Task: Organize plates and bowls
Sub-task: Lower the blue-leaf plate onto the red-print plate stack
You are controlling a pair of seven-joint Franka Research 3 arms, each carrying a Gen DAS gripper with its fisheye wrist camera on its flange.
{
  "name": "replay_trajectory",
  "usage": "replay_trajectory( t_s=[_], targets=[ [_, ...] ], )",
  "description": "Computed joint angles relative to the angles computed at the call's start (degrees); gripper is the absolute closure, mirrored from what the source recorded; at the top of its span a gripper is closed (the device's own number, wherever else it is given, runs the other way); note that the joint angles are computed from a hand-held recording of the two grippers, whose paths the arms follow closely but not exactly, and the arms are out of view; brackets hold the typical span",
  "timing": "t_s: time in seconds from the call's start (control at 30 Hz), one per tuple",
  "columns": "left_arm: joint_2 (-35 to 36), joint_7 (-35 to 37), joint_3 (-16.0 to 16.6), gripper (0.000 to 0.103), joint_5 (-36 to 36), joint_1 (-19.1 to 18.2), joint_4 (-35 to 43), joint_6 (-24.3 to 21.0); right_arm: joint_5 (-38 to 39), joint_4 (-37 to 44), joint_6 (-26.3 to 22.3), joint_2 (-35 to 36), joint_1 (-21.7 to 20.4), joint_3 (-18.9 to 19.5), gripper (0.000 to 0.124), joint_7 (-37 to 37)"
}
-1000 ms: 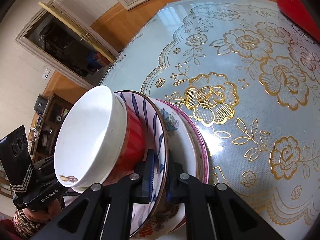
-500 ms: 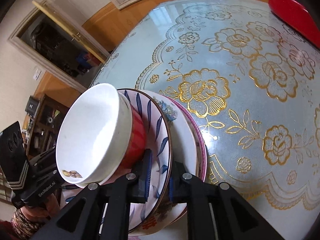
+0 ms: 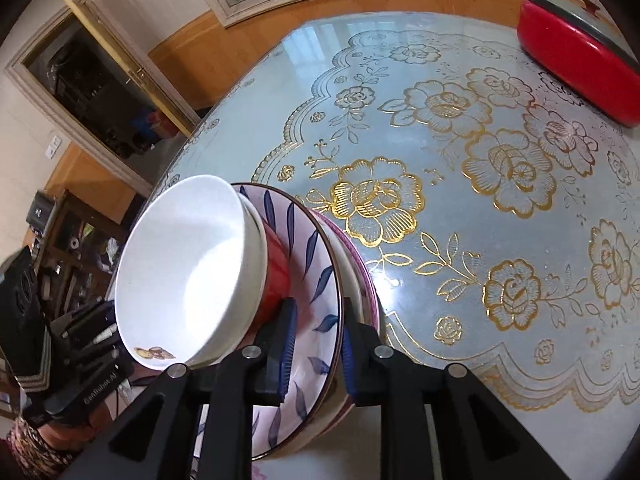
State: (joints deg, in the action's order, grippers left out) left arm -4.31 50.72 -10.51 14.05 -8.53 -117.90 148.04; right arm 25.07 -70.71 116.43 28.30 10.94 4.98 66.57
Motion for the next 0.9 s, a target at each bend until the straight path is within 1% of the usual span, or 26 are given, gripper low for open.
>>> replay_trajectory(
  t_s=[0.1, 0.2, 0.33, 0.43, 0.5, 0.57, 0.6, 0.67, 0.7, 0.73, 0.77, 0.8, 0.83, 0.87, 0.9],
  targets=[
    [-0.3, 1.0, 0.3, 0.086, -1.0, 0.1, -0.2, 0.1, -0.4, -2.7, 1.1, -1.9, 0.2, -0.3, 0.102, 0.4],
    [-0.8, 1.4, 0.4, 0.086, -0.2, 0.4, -0.3, -0.4, 1.7, -5.2, 0.3, -3.5, -0.6, 0.0, 0.102, 1.0],
    [-1.6, 2.4, 0.3, 0.086, -0.4, 0.3, -0.9, -0.5, 3.6, -10.1, 1.1, -6.7, -1.0, -0.2, 0.102, 1.1],
    [-2.8, 3.1, 0.3, 0.086, -1.8, -0.1, -2.4, 0.1, 4.8, -12.0, 1.4, -7.9, -1.1, -0.4, 0.103, 1.9],
    [-3.9, 3.0, 0.4, 0.086, -2.6, -0.2, -3.4, 0.4, 5.0, -15.2, 5.0, -10.4, -0.8, -0.7, 0.103, 1.5],
    [-5.4, 0.8, 0.2, 0.085, -1.9, 0.2, -4.5, 1.4, 4.4, -18.2, 9.1, -13.0, -0.3, -1.0, 0.102, 1.2],
    [-6.3, -0.2, 0.2, 0.085, -1.6, 0.4, -5.1, 2.4, 6.0, -18.7, 9.5, -13.6, -0.7, -0.9, 0.102, 1.0],
    [-7.6, -3.5, -0.2, 0.084, 0.8, 1.4, -5.5, 4.1, 9.0, -17.8, 9.6, -13.5, -1.4, -0.7, 0.102, 1.0],
    [-7.7, -3.9, -0.1, 0.082, 0.8, 1.4, -5.2, 4.5, 9.6, -17.1, 9.5, -13.2, -1.4, -0.6, 0.102, 0.9],
    [-7.5, -2.6, 0.5, 0.078, -0.6, 0.9, -4.7, 5.1, 9.8, -15.3, 8.8, -12.1, -1.4, -0.5, 0.102, 1.0],
    [-6.9, -1.5, 0.8, 0.074, -1.4, 0.6, -3.7, 5.1, 10.4, -12.6, 7.0, -10.4, -1.5, -0.2, 0.102, 1.5],
    [-6.1, -1.0, 0.7, 0.07, -1.1, 0.6, -2.3, 4.7, 10.5, -9.8, 5.5, -8.5, -1.4, 0.0, 0.102, 2.6],
    [-5.2, 0.1, 0.7, 0.061, -1.4, 0.4, -1.1, 4.1, 10.1, -7.4, 4.3, -6.9, -1.2, 0.2, 0.102, 3.5],
    [-4.2, 1.7, 0.9, 0.058, -2.6, 0.1, 0.0, 4.0, 9.5, -5.0, 3.2, -5.2, -0.9, 0.3, 0.102, 4.6],
    [-3.1, 2.9, 1.0, 0.058, -3.6, -0.2, 1.2, 3.8, 8.5, -2.3, 1.7, -3.4, -0.6, 0.4, 0.102, 5.7]
  ],
)
